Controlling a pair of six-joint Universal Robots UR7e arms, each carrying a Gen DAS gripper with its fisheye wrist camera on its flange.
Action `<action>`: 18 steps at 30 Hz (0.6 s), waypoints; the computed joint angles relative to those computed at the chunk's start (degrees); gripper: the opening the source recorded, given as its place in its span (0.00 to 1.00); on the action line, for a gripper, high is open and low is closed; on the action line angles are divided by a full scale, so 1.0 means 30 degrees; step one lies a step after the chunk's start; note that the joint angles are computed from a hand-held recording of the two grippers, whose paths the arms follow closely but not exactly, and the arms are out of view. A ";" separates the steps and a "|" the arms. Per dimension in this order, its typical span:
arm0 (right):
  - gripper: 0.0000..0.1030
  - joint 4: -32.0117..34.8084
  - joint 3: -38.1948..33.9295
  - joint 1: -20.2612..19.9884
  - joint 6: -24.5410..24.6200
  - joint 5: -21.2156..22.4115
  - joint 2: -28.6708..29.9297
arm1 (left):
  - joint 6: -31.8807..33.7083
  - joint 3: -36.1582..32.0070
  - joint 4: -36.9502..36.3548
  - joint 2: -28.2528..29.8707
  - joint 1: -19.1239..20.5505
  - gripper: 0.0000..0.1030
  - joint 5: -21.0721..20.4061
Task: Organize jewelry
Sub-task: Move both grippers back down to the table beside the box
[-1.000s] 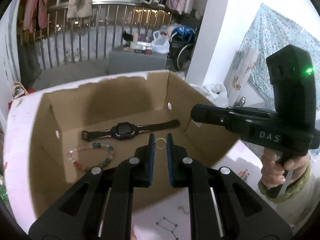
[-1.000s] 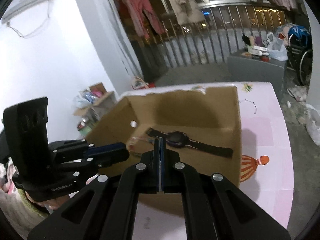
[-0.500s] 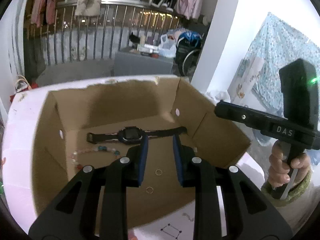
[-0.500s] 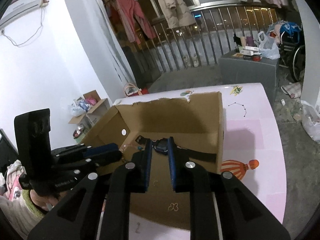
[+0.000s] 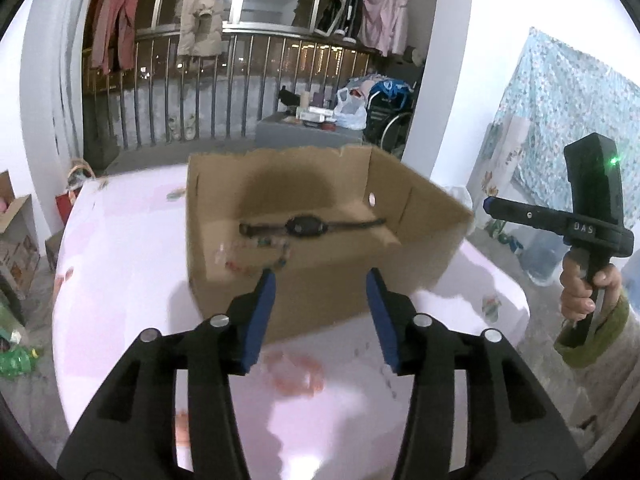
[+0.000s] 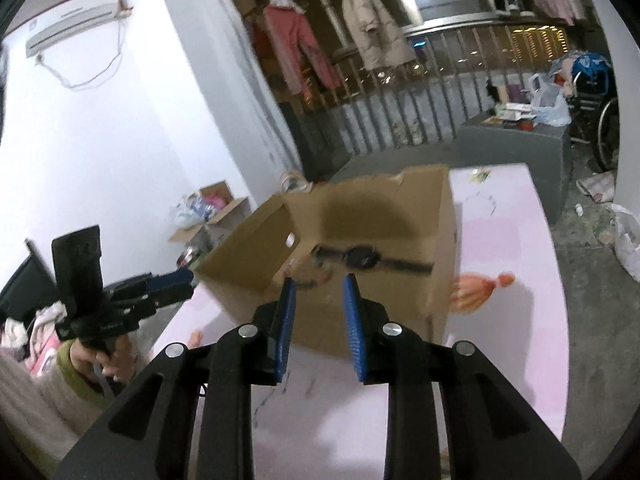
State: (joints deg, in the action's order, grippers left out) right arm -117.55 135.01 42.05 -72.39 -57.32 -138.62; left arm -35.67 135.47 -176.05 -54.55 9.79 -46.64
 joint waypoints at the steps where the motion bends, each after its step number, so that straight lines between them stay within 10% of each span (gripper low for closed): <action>1: 0.30 0.0261 0.0151 -0.0212 -0.0250 -0.0193 -0.0172 | -0.0569 0.0323 0.0318 -0.0164 -0.0170 0.47 -0.0193; 18: 0.30 -0.3469 0.3125 0.1406 0.3828 -0.5525 0.0857 | -0.0913 -0.0825 0.4617 0.2230 -0.0058 0.47 -0.0366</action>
